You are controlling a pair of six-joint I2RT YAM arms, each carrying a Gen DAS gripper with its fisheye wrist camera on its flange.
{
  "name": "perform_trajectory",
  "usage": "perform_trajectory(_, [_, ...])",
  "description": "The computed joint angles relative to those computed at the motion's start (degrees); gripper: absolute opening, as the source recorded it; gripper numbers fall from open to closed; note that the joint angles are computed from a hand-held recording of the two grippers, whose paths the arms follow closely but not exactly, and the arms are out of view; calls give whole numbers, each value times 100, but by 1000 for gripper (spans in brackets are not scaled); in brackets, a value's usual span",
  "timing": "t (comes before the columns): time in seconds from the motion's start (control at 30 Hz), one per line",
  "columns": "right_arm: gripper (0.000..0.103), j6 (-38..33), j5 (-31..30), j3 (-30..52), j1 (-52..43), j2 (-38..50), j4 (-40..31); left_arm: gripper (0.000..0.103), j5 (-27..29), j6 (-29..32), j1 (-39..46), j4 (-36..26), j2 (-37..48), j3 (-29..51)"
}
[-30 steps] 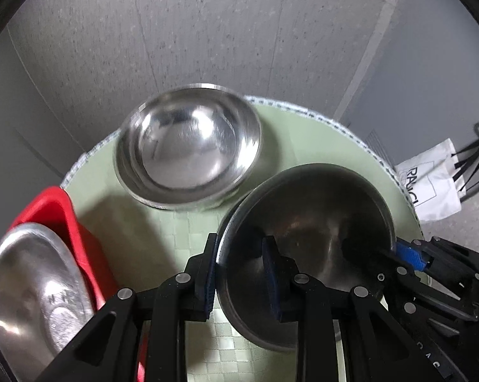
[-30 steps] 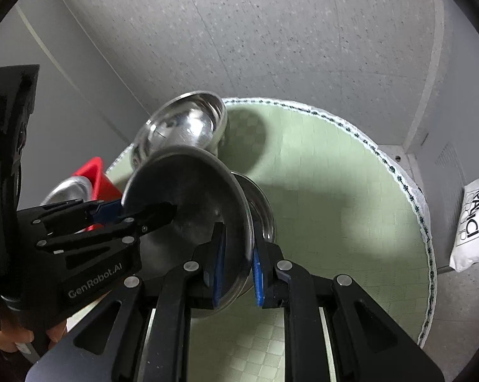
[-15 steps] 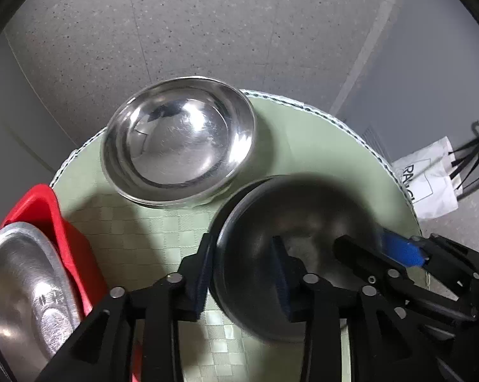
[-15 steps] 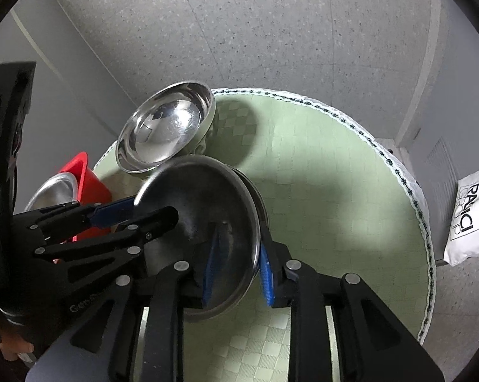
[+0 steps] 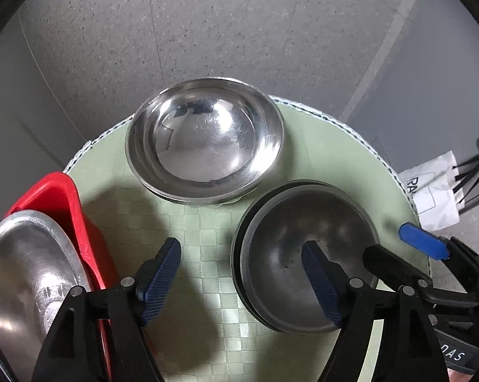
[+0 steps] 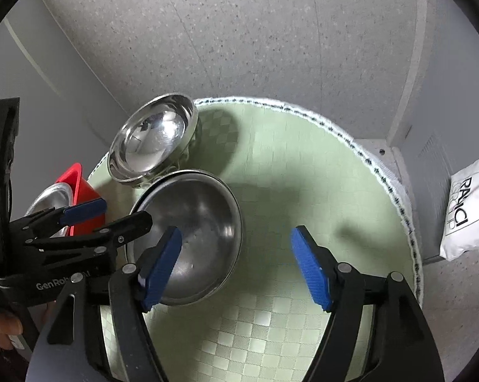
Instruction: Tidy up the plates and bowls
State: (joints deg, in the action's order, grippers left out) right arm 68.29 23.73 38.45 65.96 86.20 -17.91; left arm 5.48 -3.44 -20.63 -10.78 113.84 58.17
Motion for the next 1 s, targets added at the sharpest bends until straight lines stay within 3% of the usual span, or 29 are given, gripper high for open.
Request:
perform_trajectory(0.4, [73,-1,-520,-440,-239,191,846,74,-86,-106,-52,-22,459,194])
perform_trajectory(0.53, [67,19,-749,-691,-306,237,1364,72,-284,-56,-166,51,579,254])
perform_trajectory(0.6, [58,26,-835,-844,-312,213,1683,60,-98,-15,-161,75,618,256])
perform_trajectory(0.63, [53,-1,-931,-932,-330,207,1901,41,54,-7,-145,-17,680,324])
perform_trajectory(0.67, [40,-2,-967,-987,-322,197,2030,32,128,4,-167,-143,780,427])
perform_trajectory(0.7, [34,-6,-970,-994,-313,187,2051,32,8,31,-225,-178,833,475])
perform_trajectory(0.77, [34,10,-968,-988,-297,174,2027,33,-194,79,-323,-49,864,437])
perform_trajectory(1.0, [32,117,-918,-1117,-229,-80,1964,28,-143,20,-328,111,679,262])
